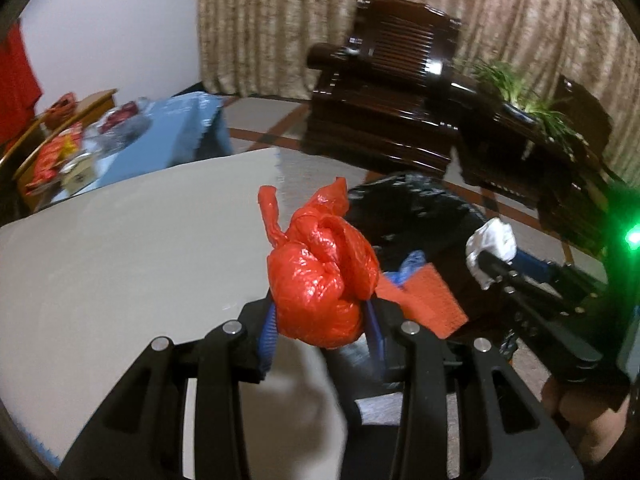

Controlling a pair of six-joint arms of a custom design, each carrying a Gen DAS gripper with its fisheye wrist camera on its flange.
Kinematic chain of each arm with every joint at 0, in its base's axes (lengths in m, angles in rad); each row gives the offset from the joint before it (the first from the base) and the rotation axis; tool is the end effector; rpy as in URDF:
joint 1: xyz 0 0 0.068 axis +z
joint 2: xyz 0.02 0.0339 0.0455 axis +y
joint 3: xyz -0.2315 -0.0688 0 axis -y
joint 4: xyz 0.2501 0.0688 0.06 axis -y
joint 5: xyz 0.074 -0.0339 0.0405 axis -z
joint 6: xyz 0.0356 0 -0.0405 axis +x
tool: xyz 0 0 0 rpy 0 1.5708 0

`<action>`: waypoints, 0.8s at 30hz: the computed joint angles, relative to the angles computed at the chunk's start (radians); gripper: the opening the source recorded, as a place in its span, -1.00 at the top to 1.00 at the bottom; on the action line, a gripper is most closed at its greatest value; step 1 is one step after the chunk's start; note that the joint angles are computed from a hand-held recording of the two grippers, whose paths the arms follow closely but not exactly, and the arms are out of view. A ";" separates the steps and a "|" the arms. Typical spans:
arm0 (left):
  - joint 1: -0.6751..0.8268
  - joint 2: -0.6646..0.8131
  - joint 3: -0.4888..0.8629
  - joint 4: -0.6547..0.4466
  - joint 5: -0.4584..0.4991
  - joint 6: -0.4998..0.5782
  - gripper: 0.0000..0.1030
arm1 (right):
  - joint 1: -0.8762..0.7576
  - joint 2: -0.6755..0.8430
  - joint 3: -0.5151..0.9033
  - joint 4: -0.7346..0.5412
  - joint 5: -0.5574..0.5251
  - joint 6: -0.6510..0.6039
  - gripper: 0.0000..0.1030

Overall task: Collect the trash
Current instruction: 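Carry the red bag and white tissue over the black bin, then open both tools to drop the bag and tissue into the bin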

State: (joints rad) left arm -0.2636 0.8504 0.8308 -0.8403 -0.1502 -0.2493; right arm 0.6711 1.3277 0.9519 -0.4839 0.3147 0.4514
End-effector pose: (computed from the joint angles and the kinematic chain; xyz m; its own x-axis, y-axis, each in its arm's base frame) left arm 0.1846 -0.0443 0.2598 -0.7493 -0.0505 -0.6603 -0.0222 0.9984 -0.0511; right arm 0.2334 0.1713 0.2205 -0.7228 -0.0443 -0.6896 -0.1309 0.9887 0.0737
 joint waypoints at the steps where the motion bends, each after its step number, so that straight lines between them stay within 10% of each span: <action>1: -0.027 0.038 -0.006 0.040 0.000 -0.007 0.30 | -0.028 0.008 -0.012 0.020 -0.017 -0.007 0.33; 9: -0.116 0.302 -0.011 0.251 -0.029 -0.056 0.27 | -0.135 0.129 -0.002 0.119 -0.107 -0.093 0.29; 16: -0.122 0.482 0.012 0.343 -0.007 -0.087 -0.31 | -0.201 0.227 0.021 0.128 -0.161 -0.184 0.07; 24: -0.110 0.460 -0.023 0.349 0.009 -0.071 -0.53 | -0.230 0.167 -0.045 0.098 -0.203 -0.178 0.05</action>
State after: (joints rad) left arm -0.3731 1.3107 0.8081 -0.4909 -0.1412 -0.3205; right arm 0.4414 1.4944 0.9070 -0.3863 0.1119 0.2736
